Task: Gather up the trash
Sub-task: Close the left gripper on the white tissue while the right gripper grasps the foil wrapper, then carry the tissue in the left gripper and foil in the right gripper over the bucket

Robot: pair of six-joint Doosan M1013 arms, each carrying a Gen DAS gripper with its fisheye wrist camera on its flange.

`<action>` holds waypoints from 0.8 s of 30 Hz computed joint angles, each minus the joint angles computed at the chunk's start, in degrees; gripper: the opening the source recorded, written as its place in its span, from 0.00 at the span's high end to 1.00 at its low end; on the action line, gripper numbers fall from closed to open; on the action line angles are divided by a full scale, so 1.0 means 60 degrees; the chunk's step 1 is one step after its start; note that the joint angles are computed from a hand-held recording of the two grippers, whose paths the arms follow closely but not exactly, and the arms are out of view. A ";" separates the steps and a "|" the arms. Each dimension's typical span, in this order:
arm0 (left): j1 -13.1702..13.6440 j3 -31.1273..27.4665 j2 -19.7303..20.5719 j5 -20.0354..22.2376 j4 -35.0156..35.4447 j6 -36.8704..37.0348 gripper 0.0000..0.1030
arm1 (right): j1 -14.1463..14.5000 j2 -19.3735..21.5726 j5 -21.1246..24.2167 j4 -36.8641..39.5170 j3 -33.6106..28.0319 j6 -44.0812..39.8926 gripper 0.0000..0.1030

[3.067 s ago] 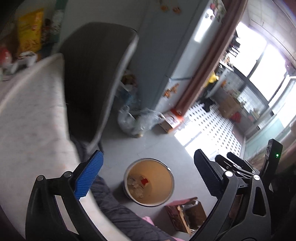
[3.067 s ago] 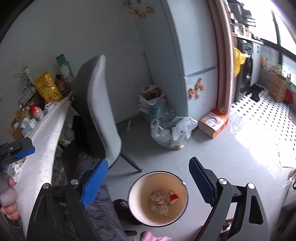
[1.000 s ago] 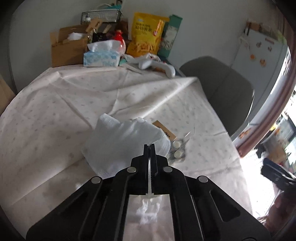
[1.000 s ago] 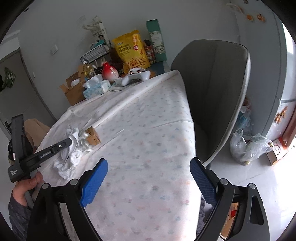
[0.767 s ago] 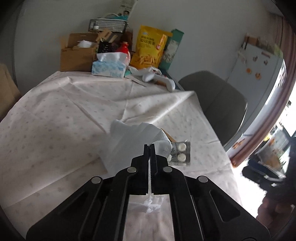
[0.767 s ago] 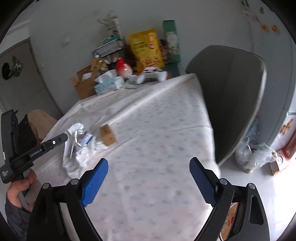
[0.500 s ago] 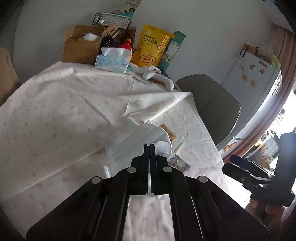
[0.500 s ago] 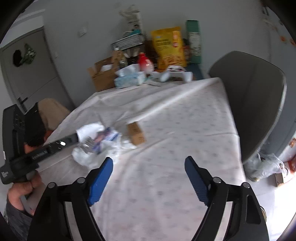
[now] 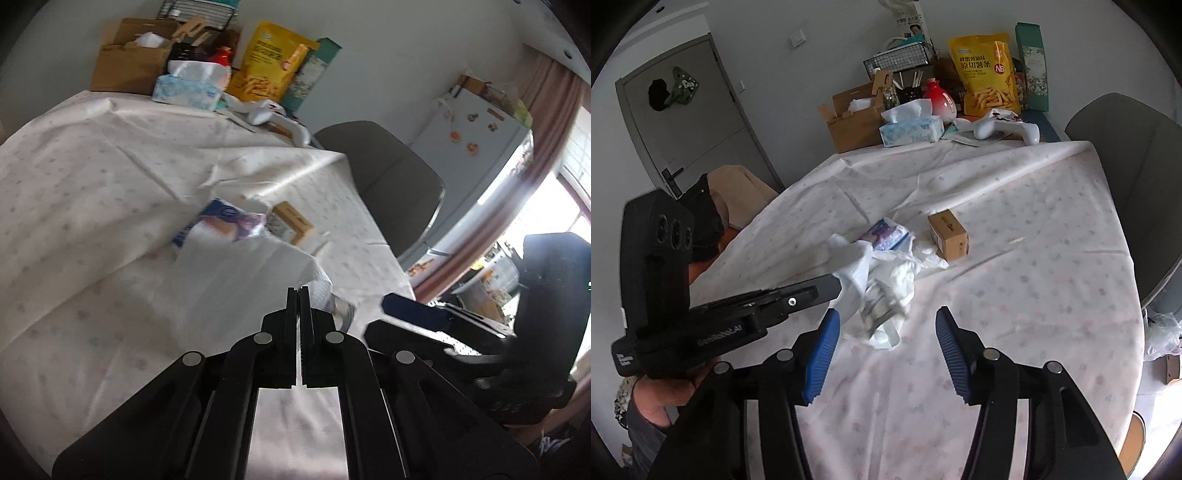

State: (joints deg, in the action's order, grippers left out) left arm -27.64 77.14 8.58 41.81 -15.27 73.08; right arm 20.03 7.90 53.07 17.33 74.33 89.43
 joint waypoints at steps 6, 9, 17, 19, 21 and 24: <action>-0.0098 -0.0107 0.0100 0.0093 -0.0394 0.0449 0.98 | -0.0213 0.0174 0.0238 0.0302 -0.0003 0.0111 0.56; -0.0102 -0.0093 0.0082 0.0124 -0.0288 0.0336 0.98 | -0.0331 0.0389 0.0484 0.0769 -0.0128 -0.0010 0.67; -0.0121 -0.0026 -0.0103 0.0208 0.0954 -0.0751 0.98 | -0.0349 0.0332 0.0446 0.0992 0.0021 -0.0350 0.84; -0.0066 0.0034 -0.0194 0.0106 0.1195 -0.1087 0.98 | -0.0435 0.0235 0.0411 0.0936 0.0117 -0.0244 0.84; -0.0029 0.0069 -0.0292 -0.0004 0.1403 -0.1385 0.98 | -0.0506 0.0124 0.0347 0.0929 0.0202 -0.0236 0.84; -0.0069 0.0026 -0.0393 -0.0050 0.1867 -0.1735 0.98 | -0.0587 -0.0059 0.0189 0.0939 0.0336 -0.0252 0.84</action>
